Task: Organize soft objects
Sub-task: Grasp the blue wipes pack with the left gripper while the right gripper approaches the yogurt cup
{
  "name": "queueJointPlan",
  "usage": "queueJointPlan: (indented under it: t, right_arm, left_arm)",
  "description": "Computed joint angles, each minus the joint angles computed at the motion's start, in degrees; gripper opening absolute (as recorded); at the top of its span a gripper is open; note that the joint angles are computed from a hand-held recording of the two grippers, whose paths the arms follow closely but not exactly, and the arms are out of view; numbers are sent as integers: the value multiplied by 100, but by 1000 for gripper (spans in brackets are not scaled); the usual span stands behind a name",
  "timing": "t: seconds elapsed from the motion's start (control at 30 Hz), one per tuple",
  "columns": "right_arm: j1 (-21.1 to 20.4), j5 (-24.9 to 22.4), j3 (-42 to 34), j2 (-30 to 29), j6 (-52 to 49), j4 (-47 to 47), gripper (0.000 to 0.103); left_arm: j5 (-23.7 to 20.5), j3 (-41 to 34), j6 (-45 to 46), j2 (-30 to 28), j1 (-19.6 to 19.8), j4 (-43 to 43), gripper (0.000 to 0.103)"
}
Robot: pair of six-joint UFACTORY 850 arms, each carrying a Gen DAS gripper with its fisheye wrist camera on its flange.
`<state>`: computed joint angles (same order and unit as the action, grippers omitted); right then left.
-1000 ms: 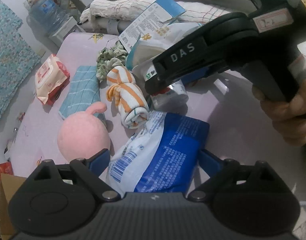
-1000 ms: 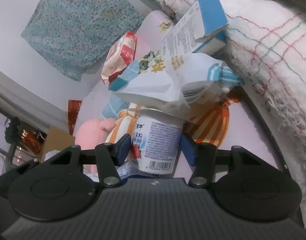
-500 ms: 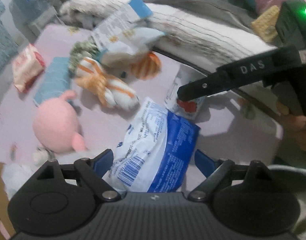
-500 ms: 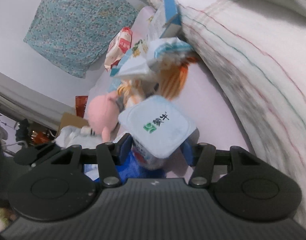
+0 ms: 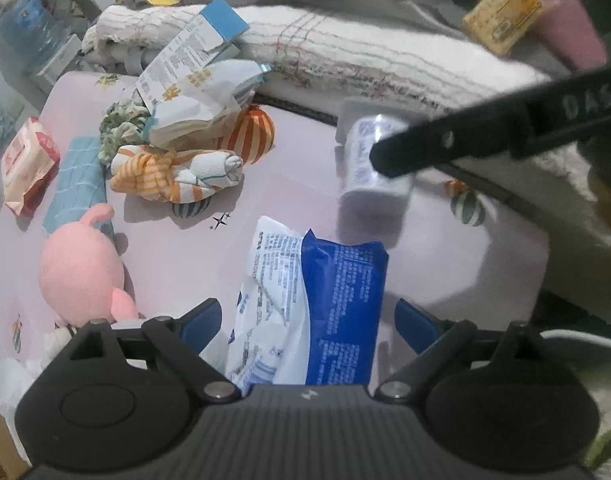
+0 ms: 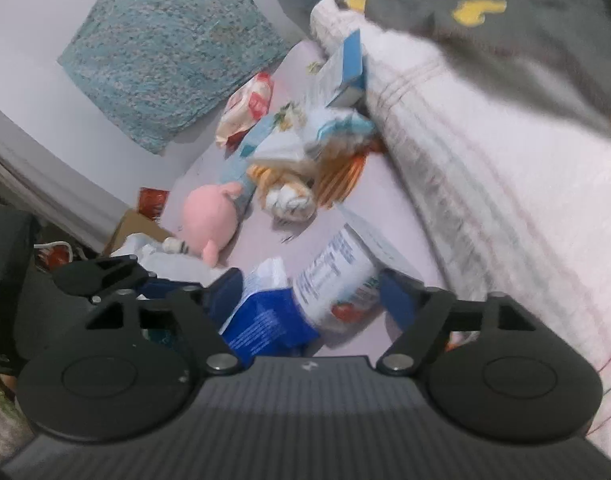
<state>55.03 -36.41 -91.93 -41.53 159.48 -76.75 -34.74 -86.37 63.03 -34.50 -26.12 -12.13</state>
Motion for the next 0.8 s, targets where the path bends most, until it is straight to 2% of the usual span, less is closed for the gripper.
queueJointPlan:
  t: [0.13,0.37,0.5,0.57,0.73,0.8]
  right_arm:
    - [-34,-145,-211,-100,-701,785,79]
    - [-185,-227,-613,-426,-1009,1421,79]
    - [-231,-350,-730,-550,-643,1455,74]
    - [-235,-437,-763,-602,-459,1440,61]
    - [-184,-567,-683,-630,106,1069,57]
    - [-143,-565,-521,-573,683,657,54]
  left_arm:
    - [-118,-195,-393,-227,-61,292,95]
    - [-180,-452,-978,-560,-165,769,95]
    - [-183,-464,-1056,-586,-152,711,92]
    - [-224,-468,-984,-576,-123,563,86]
    - [-160,-337,-960,-463,-99,436,79]
    - [-178,-317,-901,-420,-67,305,77]
